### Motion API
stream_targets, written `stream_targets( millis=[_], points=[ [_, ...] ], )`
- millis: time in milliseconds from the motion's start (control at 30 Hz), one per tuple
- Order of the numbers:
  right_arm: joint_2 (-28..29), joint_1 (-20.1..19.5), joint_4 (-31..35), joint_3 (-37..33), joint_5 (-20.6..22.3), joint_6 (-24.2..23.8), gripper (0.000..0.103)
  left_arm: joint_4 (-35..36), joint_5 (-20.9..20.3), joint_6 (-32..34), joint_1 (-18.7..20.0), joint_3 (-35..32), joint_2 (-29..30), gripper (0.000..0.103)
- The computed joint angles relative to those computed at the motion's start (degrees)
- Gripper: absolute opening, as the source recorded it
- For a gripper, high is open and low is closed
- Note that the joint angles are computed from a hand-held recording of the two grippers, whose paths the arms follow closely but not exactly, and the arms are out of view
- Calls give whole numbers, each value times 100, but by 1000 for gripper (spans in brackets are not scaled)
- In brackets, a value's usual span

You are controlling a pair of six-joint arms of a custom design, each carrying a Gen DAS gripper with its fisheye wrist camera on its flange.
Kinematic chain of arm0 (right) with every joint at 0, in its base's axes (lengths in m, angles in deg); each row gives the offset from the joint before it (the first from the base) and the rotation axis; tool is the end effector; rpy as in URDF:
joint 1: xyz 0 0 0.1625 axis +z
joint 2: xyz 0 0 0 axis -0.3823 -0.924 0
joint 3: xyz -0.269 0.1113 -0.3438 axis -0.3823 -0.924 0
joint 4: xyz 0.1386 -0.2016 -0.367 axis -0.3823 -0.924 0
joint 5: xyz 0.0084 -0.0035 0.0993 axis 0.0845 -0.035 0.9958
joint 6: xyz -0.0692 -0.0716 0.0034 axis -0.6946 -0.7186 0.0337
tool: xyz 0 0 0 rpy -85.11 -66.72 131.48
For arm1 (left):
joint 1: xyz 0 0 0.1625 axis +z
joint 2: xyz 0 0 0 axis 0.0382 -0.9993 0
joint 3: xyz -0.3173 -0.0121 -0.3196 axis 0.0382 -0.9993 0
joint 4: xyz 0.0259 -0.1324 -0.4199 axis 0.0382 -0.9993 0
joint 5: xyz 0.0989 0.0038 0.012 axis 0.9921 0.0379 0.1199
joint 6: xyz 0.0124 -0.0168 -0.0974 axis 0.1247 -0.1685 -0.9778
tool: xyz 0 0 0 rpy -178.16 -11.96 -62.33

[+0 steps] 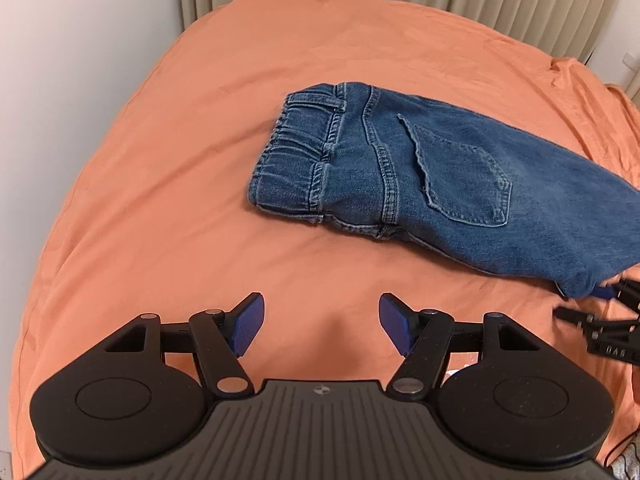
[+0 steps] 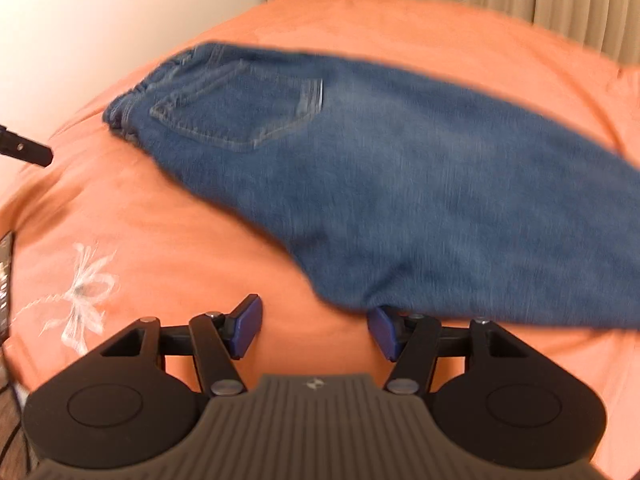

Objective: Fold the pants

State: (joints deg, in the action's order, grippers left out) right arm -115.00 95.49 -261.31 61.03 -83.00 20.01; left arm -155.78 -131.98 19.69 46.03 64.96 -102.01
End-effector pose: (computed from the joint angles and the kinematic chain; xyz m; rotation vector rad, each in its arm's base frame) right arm -0.0434 -0.5122 0.2056 0.3713 -2.3463 0.8248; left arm -0.2481 -0.5698 0.1242 0.7232 2.4305 -0.4782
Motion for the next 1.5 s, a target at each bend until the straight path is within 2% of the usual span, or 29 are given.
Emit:
stream_targets(
  millis=[67, 133, 200, 267, 333, 400, 467, 500, 533, 600, 667, 767, 867, 933, 1033, 1067, 1133, 1167, 1233, 1300, 1367, 1500],
  points=[
    [123, 134, -658, 48, 62, -348, 56, -70, -85, 51, 47, -20, -1, 77],
    [143, 184, -893, 31, 234, -662, 58, -96, -273, 13, 151, -95, 19, 77],
    [178, 233, -750, -81, 72, -843, 58, -181, -499, -105, 293, -194, 70, 77],
    [227, 216, -560, -160, -82, -831, 56, -311, -713, -335, 441, -286, 134, 77],
    [305, 174, -415, -221, -194, -721, 48, -427, -898, -628, 579, -368, 208, 77],
    [428, 129, -543, -198, -189, -749, 47, -512, -995, -772, 677, -450, 290, 77],
    [522, 108, -942, -99, -168, -1007, 30, -550, -1012, -826, 748, -541, 366, 77],
    [578, 144, -1167, -97, -241, -1106, 14, -580, -1036, -838, 780, -587, 398, 77],
    [524, 168, -1238, -74, -207, -1106, 13, -617, -1076, -842, 814, -630, 430, 78],
    [158, 152, -973, 40, 151, -916, 7, -712, -1196, -849, 905, -727, 498, 83],
    [-203, 146, -532, 140, 354, -952, 3, -830, -1359, -912, 1011, -826, 584, 85],
    [-295, 118, 71, 93, 98, -843, 2, -861, -1581, -1148, 1177, -1006, 734, 85],
    [-49, 64, 180, -23, -136, -841, 2, -995, -1759, -1252, 1310, -1099, 867, 90],
    [45, 26, 257, -116, -113, -609, 2, -1206, -1964, -1253, 1408, -1115, 940, 93],
    [109, -27, 347, -187, -93, -592, 2, -1492, -2178, -1377, 1545, -1185, 1073, 93],
    [106, -37, 383, -197, -90, -616, 3, -1565, -2216, -1390, 1577, -1222, 1129, 89],
    [84, -37, 509, -240, -99, -628, 3, -1694, -2208, -1312, 1596, -1305, 1244, 74],
    [70, -44, 578, -261, -95, -614, 3, -1730, -2140, -1276, 1574, -1333, 1285, 62],
    [49, -52, 687, -292, -91, -596, 3, -1897, -1949, -1115, 1502, -1342, 1334, 32],
    [-10, -42, 780, -289, -105, -573, 3, -2086, -1799, -897, 1388, -1320, 1304, 19],
    [-91, -29, 869, -274, -83, -513, 3, -2375, -1704, -464, 1205, -1247, 1233, 16],
    [-285, -23, 1083, -221, 28, -352, 3, -2343, -877, 460, 728, -1337, 1215, 16]
  ],
)
